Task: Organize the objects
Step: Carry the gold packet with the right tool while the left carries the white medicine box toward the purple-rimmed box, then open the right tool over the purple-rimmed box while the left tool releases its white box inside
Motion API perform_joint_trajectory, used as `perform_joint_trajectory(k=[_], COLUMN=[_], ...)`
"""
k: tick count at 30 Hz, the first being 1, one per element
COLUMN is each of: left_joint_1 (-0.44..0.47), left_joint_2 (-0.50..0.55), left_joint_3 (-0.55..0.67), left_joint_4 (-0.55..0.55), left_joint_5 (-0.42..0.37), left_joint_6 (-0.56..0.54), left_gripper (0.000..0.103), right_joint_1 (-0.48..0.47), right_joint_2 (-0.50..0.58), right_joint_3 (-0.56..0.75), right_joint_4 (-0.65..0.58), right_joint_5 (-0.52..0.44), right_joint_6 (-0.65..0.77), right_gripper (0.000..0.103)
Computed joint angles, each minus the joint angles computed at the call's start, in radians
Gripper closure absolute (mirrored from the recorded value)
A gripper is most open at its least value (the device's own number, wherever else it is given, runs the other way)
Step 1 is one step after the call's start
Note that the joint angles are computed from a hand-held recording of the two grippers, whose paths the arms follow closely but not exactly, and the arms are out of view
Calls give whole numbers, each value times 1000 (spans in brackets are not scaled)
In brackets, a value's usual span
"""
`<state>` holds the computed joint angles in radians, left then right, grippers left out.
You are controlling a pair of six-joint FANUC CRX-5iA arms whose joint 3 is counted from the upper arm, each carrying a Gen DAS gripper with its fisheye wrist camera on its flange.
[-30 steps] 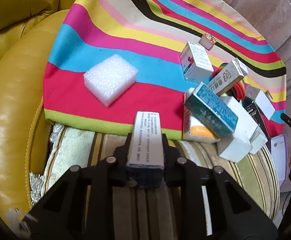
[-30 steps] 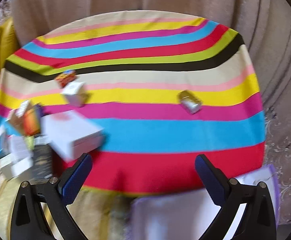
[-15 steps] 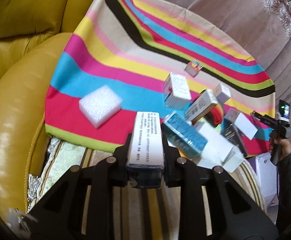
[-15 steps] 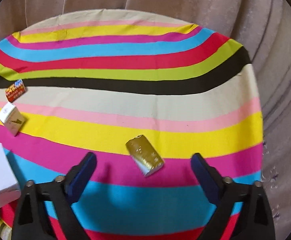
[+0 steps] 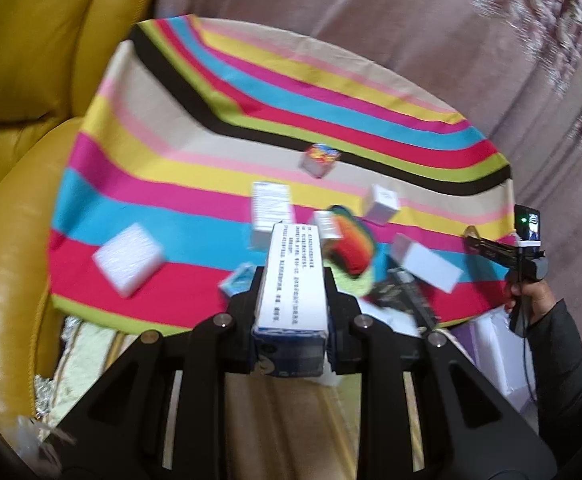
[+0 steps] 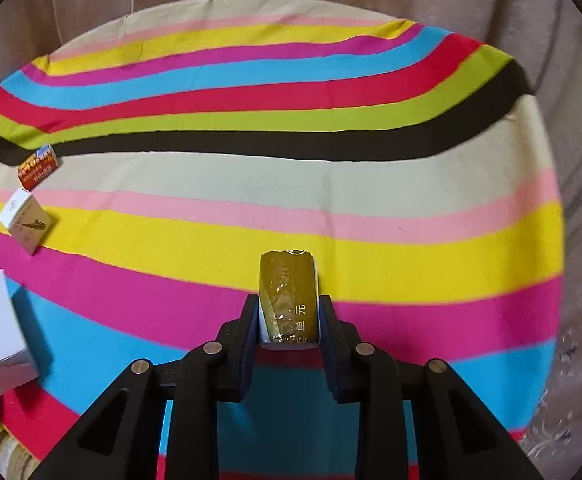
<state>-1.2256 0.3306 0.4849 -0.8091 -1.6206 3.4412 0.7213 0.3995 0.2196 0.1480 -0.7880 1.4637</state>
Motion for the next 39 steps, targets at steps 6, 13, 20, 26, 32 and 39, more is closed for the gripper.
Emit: perform_joint_trajectory(k=[6, 13, 20, 26, 32, 39], left_joint_1=[37, 88, 147, 191, 218, 231], left_joint_2=[54, 150, 268, 393, 499, 572], left_joint_3=[69, 181, 314, 461, 598, 692], left_joint_4=[19, 91, 228, 365, 476, 539], left_joint_5=[122, 294, 435, 486, 479, 462], left_joint_6=[-137, -275, -430, -549, -648, -703], left_gripper=[75, 75, 75, 75, 75, 74], right_joint_1=[29, 54, 91, 101, 90, 84], right_joint_2=[-134, -276, -425, -497, -536, -557], right_joint_3=[-167, -314, -457, -530, -582, -611], right_joint_4=[100, 177, 247, 270, 273, 259], right_joint_5=[25, 0, -63, -89, -103, -117], right_joint_6=[-198, -382, -523, -581, -627, -662], right_gripper=[73, 73, 73, 74, 73, 73])
